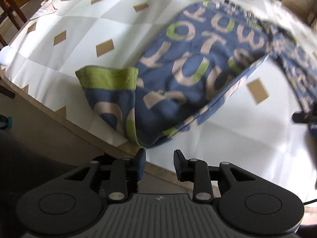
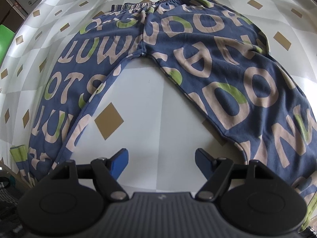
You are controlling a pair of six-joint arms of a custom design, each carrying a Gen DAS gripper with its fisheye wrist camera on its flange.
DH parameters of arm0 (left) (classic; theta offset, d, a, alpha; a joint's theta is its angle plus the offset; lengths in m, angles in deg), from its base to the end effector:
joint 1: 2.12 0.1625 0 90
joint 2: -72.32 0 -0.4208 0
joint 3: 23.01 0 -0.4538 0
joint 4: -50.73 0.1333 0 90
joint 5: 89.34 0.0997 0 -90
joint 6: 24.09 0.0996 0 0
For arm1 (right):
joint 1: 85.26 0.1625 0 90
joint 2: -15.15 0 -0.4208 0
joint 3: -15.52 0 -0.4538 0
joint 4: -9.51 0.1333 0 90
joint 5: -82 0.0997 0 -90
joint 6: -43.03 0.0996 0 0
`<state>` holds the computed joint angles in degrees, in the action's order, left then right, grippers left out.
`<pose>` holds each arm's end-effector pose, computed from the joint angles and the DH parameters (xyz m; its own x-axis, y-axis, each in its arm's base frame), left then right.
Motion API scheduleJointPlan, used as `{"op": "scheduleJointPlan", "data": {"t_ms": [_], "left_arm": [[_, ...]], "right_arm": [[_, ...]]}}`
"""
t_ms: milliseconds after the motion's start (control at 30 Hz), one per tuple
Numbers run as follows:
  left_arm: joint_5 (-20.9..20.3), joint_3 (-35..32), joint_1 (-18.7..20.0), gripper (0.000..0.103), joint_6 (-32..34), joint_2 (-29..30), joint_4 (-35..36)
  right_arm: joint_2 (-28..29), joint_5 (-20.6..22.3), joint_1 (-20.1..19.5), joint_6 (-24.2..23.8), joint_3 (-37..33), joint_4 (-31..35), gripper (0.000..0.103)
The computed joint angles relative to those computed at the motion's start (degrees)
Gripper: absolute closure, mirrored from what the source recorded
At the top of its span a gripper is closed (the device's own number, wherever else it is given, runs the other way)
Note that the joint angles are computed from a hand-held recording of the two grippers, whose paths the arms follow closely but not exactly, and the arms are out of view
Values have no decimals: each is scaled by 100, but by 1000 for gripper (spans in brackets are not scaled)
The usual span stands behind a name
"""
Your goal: Fold clothes
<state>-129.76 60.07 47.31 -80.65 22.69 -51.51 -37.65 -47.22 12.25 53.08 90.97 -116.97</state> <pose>-0.3099 -0.6835 0.1367 -0.6786 -0.2433 -0.6930 0.0726 0.9167 -0.3929 0.1728 -0.7725 0.2718 -0.7979 0.2158 0.5628 0.0125 0.9394 -0.3425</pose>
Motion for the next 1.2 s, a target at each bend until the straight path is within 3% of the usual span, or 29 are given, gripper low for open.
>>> {"op": "scheduleJointPlan", "data": {"t_ms": [100,233,567,767,1200], "left_arm": [[307,-131,29,64,310,78,-261],[396,-438,227,64,439,256,-457],[372,-776,471,64,395,620,51],[436,-456,323,60,455,547,162],[44,-272,64,58,438,485,358]], "right_arm": [[23,-6,4,-16,-21,26,30],[45,-16,11,-63,-38,50,30],[91,-37,22,-141,-77,52,30],[96,-55,24,-156,-81,59,30],[84,-52,22,-144,-94,80,29]]}}
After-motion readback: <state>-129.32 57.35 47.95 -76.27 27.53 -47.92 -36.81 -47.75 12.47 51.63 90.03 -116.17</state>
